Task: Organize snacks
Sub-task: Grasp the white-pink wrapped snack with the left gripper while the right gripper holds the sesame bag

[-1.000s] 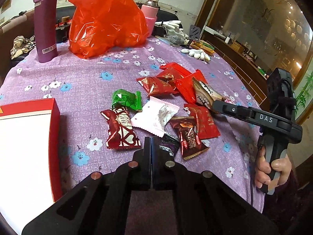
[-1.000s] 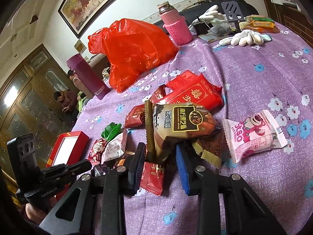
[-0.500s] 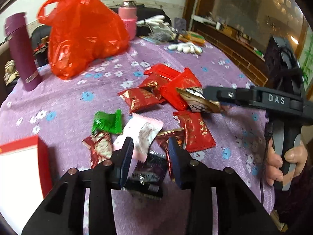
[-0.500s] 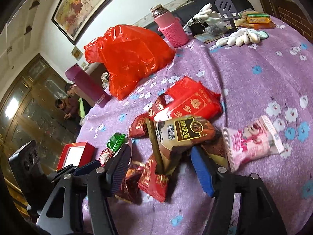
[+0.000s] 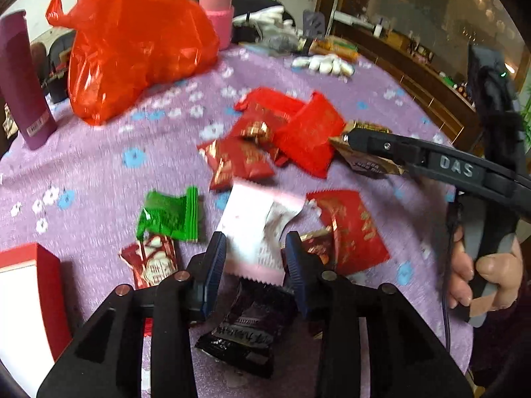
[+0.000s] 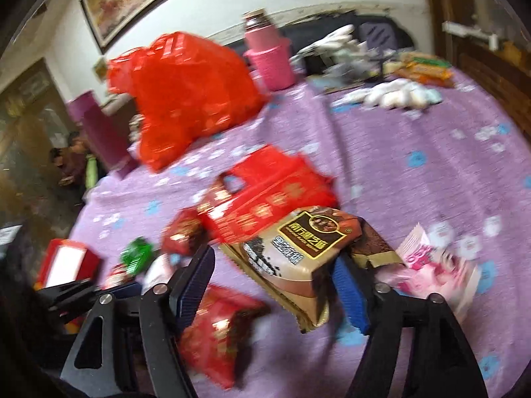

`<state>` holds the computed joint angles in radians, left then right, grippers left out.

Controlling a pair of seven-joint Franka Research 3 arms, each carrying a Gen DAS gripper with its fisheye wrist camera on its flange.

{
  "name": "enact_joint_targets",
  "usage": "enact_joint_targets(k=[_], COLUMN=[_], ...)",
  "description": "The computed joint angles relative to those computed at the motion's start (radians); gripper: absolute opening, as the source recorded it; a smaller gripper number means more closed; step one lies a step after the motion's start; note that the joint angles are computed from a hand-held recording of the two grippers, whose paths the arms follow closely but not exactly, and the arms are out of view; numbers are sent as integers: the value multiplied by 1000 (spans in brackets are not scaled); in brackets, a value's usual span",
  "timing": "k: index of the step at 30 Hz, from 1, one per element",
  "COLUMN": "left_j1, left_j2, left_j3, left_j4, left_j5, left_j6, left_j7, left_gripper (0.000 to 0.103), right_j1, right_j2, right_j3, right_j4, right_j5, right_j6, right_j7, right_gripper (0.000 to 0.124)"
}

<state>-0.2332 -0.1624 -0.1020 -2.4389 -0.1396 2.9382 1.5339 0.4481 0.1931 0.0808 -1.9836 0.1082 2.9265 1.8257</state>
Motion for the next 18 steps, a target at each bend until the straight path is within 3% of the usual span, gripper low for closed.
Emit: enact_joint_targets(k=[2,4,9,12,13,15,18], left_j1=[-9,15,15,41,39,29,42], left_j2=[9,24,54,64,68,75,90], left_j3=[3,-20,-17,-39,-40,-36,-51], left_j4=[17,35,55,53,54,59,70], left_j5=[-2,50,-14,51,49,13,67], left_j6=[-18,-35,-32,-13,-5,2,9], left_j7=[29,-4,9,-55,-58,-38,-70], left_gripper=[34,34,34,35,36,35,37], right_j1=[-19,-25,41,22,14,-49,-228], right_j2=[1,19,65,97,91,89,85], right_j3=[7,7,-58,-39,-34,30,219], right_j4=[-4,24,99,140,128,119,115], right_j5=[45,56,-110,-95,-82,53,516], right_j6=[17,-18,-96,-161,-138,-120,-108], right_j7=[-1,-7,88,81,79,-12,-340], right_gripper=[73,74,74,69,65,63,65])
